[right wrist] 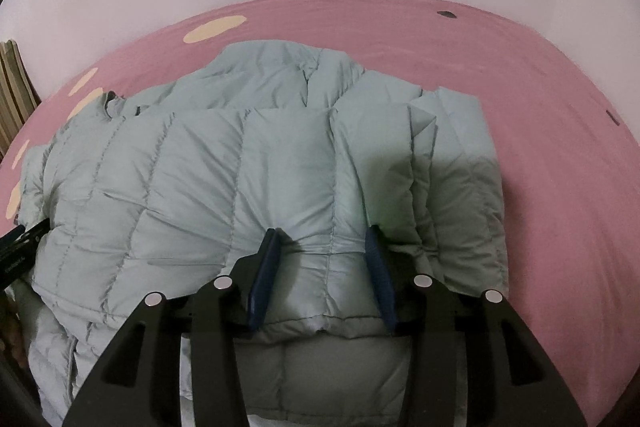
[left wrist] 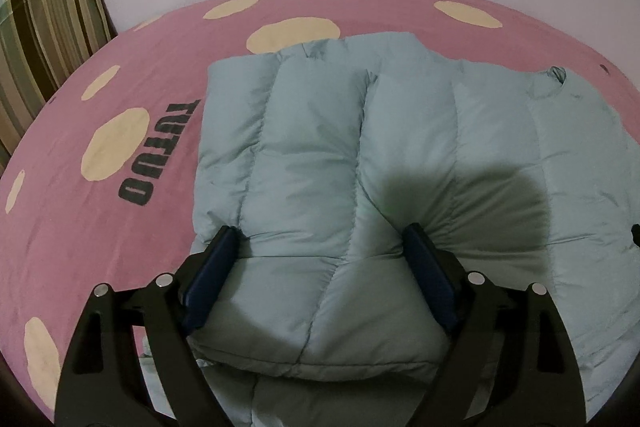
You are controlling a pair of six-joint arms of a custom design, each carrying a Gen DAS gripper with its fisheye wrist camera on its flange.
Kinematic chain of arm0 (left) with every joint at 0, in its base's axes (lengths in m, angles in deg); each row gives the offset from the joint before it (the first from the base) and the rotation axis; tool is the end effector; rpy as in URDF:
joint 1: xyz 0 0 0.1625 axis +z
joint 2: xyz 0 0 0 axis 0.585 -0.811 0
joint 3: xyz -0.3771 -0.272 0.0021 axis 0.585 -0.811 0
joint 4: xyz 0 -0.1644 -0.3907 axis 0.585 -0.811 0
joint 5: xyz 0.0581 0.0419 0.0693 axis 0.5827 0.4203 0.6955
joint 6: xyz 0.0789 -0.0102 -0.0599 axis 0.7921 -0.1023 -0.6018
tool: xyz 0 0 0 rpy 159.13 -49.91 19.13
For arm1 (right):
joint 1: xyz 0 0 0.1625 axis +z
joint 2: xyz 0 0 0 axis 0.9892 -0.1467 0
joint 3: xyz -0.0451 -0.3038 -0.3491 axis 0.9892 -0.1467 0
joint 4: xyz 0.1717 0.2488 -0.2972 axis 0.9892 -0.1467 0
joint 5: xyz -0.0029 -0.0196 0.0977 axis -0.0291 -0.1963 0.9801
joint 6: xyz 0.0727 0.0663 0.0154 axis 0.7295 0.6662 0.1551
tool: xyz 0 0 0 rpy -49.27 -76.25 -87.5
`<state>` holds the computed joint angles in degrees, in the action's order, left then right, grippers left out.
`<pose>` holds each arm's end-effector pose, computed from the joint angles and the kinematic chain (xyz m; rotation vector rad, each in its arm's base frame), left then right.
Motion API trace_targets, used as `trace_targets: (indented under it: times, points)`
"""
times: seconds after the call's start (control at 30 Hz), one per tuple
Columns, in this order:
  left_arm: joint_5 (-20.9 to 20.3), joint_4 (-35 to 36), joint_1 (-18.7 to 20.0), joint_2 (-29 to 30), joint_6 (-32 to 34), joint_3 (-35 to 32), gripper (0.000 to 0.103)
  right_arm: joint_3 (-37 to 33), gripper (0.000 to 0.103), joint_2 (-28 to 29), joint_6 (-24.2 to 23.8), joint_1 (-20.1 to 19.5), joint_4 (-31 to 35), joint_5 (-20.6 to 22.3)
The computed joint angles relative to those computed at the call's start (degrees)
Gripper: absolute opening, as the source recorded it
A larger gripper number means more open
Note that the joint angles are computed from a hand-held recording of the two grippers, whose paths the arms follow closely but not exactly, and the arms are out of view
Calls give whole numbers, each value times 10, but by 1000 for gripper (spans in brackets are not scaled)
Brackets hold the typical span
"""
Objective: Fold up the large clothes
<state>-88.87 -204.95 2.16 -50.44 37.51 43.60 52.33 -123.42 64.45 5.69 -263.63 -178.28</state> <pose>-0.2781 -0.4933 0.0731 0.3655 2.1703 -0.7101 0.0524 -0.4419 0.2904 0.0099 -2.2078 0.9094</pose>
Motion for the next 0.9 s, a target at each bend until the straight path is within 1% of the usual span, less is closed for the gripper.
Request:
trace_targets:
  times: [0.13,0.23,0.33,0.43,0.53,0.6,0.67,0.73,0.8,0.83,0.87,0.9]
  points:
    - [-6,18,-7,-18,-13,3,85,3,45,-10,6,5,3,5]
    - [-14,20,-21,-47,-25,22,85,17,46,-33,19,14,10,5]
    - [-18,36,-28,-66,-36,36,85,30,50,-49,23,17,18,2]
    - [-28,65,-24,-65,-42,35,86,29,51,-45,33,12,34,-6]
    - [-34,53,-16,-58,-25,37,87,18,53,-31,23,15,45,-25]
    - [-34,46,-16,-64,-30,42,87,18,53,-32,18,20,39,-25]
    - [-40,68,-27,-88,-57,51,87,27,53,-58,29,28,57,-21]
    - [-51,76,-40,-116,-67,67,86,46,55,-92,36,37,62,-15]
    - [-48,111,-66,-160,-91,96,87,70,63,-134,38,51,64,-23]
    - [-49,126,-79,-184,-105,113,87,85,65,-159,41,55,67,-21]
    - [-54,139,-89,-205,-119,128,87,105,68,-197,47,56,79,-19]
    - [-63,164,-103,-234,-142,146,87,117,69,-221,53,56,93,-20]
